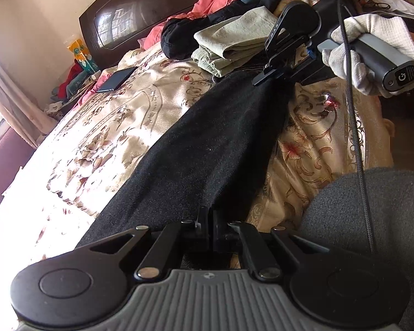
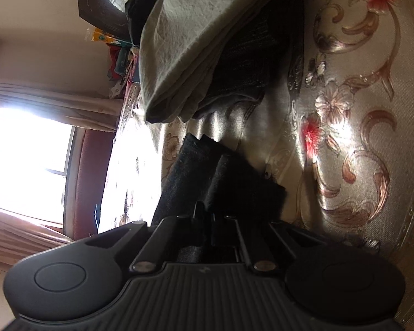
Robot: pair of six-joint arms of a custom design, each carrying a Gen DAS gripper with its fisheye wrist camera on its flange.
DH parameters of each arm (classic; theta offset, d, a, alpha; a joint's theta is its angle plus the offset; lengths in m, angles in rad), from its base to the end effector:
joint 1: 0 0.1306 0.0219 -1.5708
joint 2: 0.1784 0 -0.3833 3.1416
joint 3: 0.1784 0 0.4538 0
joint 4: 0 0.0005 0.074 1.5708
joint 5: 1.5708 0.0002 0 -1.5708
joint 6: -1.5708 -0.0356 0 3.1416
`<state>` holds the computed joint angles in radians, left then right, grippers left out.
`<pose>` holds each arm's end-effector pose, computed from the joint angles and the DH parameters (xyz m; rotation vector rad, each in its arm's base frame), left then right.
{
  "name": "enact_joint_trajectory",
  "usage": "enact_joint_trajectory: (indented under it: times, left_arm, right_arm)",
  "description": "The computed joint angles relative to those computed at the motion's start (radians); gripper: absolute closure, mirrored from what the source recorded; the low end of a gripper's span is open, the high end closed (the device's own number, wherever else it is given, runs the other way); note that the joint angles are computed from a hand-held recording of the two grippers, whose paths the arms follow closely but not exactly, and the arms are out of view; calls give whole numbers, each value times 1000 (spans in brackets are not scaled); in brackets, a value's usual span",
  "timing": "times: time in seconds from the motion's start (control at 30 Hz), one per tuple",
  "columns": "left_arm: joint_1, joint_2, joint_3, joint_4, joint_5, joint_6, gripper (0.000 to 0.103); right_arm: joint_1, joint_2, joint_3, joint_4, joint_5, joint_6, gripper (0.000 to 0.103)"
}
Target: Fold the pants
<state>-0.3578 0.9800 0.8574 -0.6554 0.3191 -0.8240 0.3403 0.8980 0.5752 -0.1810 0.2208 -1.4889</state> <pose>0.3662 -0.1494 0.3505 1.4093 1.8228 -0.1377 0.3473 0.1142 0.2714 1.3051 1.7541 0.8734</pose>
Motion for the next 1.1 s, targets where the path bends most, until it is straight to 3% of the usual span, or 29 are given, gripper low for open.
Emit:
enact_joint_trajectory:
  times: [0.13, 0.23, 0.3, 0.43, 0.6, 0.67, 0.73, 0.83, 0.9, 1.0, 1.07, 1.1]
  left_arm:
    - [10, -14, 0, -22, 22, -1, 83]
    - [-10, 14, -16, -20, -22, -33, 83]
    - [-19, 13, -27, -8, -38, -50, 83]
    - [-2, 9, -15, -37, 3, -48, 83]
    - [-5, 19, -11, -47, 4, -43, 83]
    - [-3, 12, -12, -49, 11, -36, 83]
    - [6, 24, -4, -77, 30, -21, 83]
    - [5, 41, -5, -94, 23, -32, 84]
    - [11, 26, -6, -106, 36, -26, 84]
    - [37, -8, -14, -125, 74, -26, 83]
    - [57, -27, -16, -141, 99, -26, 83]
    - [65, -35, -15, -148, 111, -20, 83]
  right_arm:
    - [45, -96, -17, -32, 61, 56, 98]
    - [19, -16, 5, -88, 15, 48, 98]
    - [-1, 14, -9, -55, -38, -2, 97]
    - [20, -49, -9, -95, 13, 49, 97]
    - [10, -34, 1, -130, -13, 63, 98]
    - [11, -34, -9, -116, -17, 12, 98]
    - [28, -47, -13, -118, 25, 56, 98]
    - [-12, -27, -32, -79, -51, 10, 100]
    - [10, -76, -40, -109, 8, -10, 90]
    - [58, -179, -61, -178, 85, -29, 84]
    - [80, -207, -64, -219, 106, -45, 64]
    - [84, -207, -66, -223, 100, -45, 62]
